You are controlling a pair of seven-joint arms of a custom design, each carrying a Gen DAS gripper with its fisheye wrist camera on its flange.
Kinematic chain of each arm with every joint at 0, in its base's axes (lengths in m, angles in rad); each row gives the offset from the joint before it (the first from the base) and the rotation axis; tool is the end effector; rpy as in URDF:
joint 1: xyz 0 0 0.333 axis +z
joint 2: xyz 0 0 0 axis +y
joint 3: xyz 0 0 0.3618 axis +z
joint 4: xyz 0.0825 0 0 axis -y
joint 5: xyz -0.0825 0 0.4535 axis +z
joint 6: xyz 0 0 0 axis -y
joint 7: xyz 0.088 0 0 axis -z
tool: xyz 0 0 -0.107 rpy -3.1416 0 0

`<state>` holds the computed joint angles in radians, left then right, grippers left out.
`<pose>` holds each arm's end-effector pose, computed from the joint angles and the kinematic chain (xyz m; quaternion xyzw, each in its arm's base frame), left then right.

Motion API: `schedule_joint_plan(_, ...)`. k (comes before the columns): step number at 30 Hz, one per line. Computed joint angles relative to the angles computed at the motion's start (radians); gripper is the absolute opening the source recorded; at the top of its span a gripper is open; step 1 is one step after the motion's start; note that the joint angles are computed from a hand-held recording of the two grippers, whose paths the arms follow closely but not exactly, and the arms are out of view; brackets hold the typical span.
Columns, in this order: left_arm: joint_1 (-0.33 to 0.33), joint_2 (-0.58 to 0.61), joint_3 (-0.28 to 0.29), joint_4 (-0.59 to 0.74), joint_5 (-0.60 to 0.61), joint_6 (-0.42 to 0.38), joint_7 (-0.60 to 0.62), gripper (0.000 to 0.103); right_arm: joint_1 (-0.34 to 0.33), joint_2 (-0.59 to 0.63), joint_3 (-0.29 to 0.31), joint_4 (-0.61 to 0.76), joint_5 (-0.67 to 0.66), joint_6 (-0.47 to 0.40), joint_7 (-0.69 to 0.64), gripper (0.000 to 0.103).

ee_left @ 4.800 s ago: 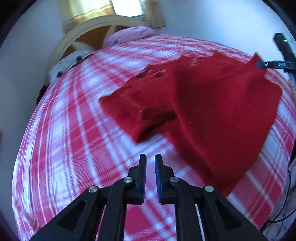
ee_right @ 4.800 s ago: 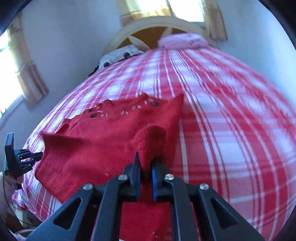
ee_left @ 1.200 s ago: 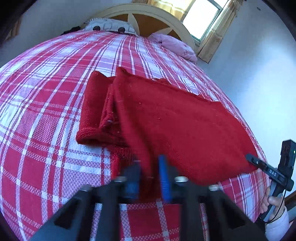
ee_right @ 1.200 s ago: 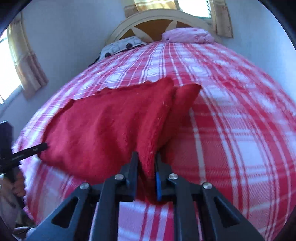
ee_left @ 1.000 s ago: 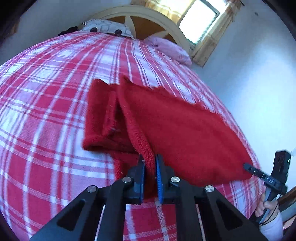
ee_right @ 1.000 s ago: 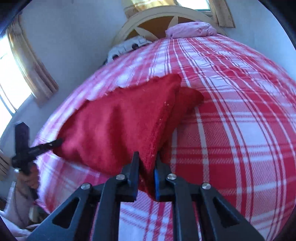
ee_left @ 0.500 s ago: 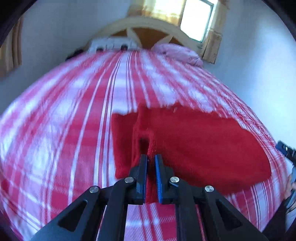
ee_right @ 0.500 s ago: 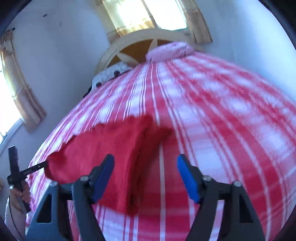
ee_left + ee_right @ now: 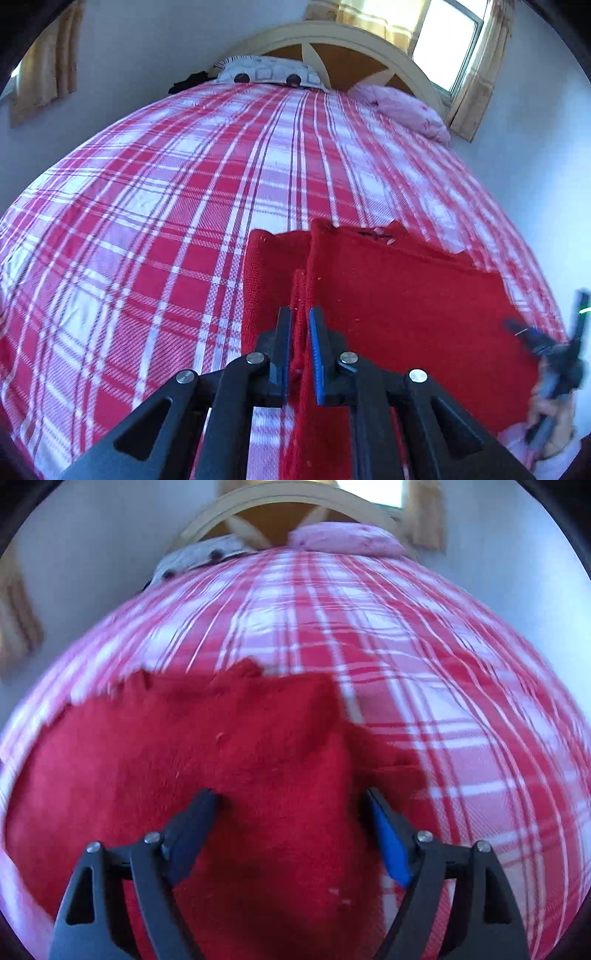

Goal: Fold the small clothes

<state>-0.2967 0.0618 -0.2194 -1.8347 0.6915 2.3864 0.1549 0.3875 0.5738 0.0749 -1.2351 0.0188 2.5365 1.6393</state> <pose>0.6040 -0.3319 0.5720 -0.8039 0.4721 -0.2764 0.2334 0.7803 0.3675 0.5448 -0.7667 0.5334 -0.1557 0.3215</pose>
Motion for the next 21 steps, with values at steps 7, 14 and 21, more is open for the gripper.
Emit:
schedule_joint_plan(7,-0.029,0.053,0.023,-0.001,0.104,-0.014,-0.177,0.015,-0.064,-0.224,0.108,-0.347,0.041,0.368,-0.035,0.071)
schedule_joint_plan(14,-0.024,0.058,0.024,0.005,0.084,-0.022,-0.172,0.021,-0.027,-0.15,0.183,-0.285,0.183,0.238,-0.266,0.066)
schedule_joint_plan(21,0.046,-0.074,0.034,-0.199,0.049,0.333,-0.339,0.057,0.023,-0.156,0.126,-0.304,0.149,0.228,-0.237,0.079)
